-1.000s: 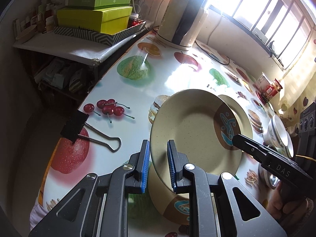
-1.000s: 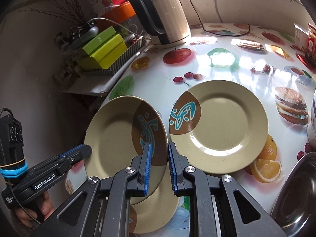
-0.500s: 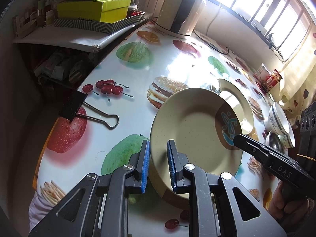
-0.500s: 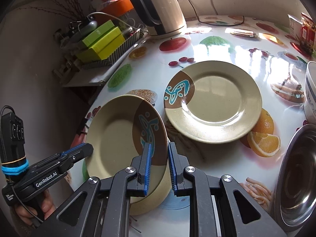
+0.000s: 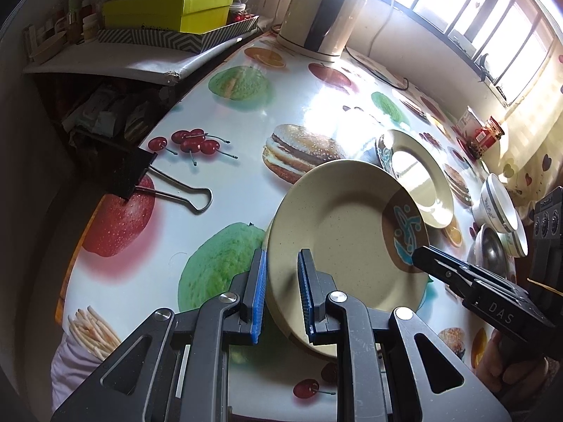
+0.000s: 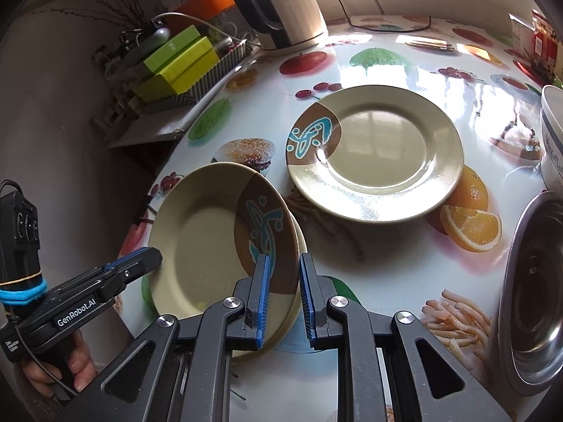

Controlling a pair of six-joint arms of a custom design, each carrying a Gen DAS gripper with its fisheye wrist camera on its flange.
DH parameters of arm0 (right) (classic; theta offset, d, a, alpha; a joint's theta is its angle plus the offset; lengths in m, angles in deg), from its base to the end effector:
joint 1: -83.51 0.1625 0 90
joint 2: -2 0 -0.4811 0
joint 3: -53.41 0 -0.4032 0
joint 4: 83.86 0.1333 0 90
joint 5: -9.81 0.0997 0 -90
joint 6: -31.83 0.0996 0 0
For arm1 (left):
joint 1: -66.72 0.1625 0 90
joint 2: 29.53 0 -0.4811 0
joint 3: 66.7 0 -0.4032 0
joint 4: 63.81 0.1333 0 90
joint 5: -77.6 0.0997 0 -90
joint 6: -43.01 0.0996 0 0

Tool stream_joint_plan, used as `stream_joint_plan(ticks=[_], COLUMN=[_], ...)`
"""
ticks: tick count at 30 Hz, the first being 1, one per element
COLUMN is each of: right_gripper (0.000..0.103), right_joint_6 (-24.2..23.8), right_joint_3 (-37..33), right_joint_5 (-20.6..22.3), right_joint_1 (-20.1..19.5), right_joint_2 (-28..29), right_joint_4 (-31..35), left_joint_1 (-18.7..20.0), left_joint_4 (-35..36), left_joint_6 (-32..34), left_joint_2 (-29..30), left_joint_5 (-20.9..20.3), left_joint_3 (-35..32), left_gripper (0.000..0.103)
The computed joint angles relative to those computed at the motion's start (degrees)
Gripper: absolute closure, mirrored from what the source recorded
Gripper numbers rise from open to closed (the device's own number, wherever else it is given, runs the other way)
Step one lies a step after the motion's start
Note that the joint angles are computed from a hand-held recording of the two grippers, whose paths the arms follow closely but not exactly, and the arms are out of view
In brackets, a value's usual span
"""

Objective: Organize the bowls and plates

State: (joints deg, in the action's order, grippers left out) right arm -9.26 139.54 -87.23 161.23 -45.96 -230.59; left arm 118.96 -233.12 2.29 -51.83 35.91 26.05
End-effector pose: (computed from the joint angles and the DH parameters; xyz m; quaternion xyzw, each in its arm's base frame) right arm -0.0444 -0.7734 0.2087 0.2355 -0.9565 0.1166 0.1264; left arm -0.2576 -0.6717 -0.0850 -0.0551 0.9086 -0.3127 0.2714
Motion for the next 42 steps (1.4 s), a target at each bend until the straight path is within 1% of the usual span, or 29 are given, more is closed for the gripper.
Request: stream_joint_plan(ticks=[4, 14, 29, 35, 40, 42], right_gripper=[0.086, 0.086, 0.084, 0.083, 0.075, 0.073], right_joint_6=[0.3, 0.3, 0.5, 0.7, 0.5, 0.5], right_joint_3=[-0.1, 0.3, 0.3, 0.1, 0.4, 0.3], right_joint_5=[-0.7, -0.6, -0.3, -0.1, 0.1, 0.2], right_joint_1=[0.0, -0.1, -0.2, -0.3, -0.4, -0.3], right_joint_2=[0.1, 0.0, 0.0, 0.0, -0.4, -0.4], right_joint_4=[0.3, 0.1, 0.2, 0.4, -0.5, -0.9], left_joint_1=[0.0, 0.3, 0.3, 0.2, -0.1, -0.2], left_joint_4=[0.6, 1.5, 0.2, 0.2, 0.9, 1.4], left_joint_6=[-0.5, -1.2, -1.4, -1.3, -1.5, -1.3], left_joint_2=[0.0, 0.2, 0.2, 0.0, -0.4, -0.4], left_joint_5=[-0.1, -0.5, -0.8, -0.2, 0.9, 1.4], left_joint_3=[0.0, -0.2, 0.2, 0.3, 0.2, -0.1], left_gripper=[0.084, 0.084, 0.084, 0.084, 0.084, 0.084])
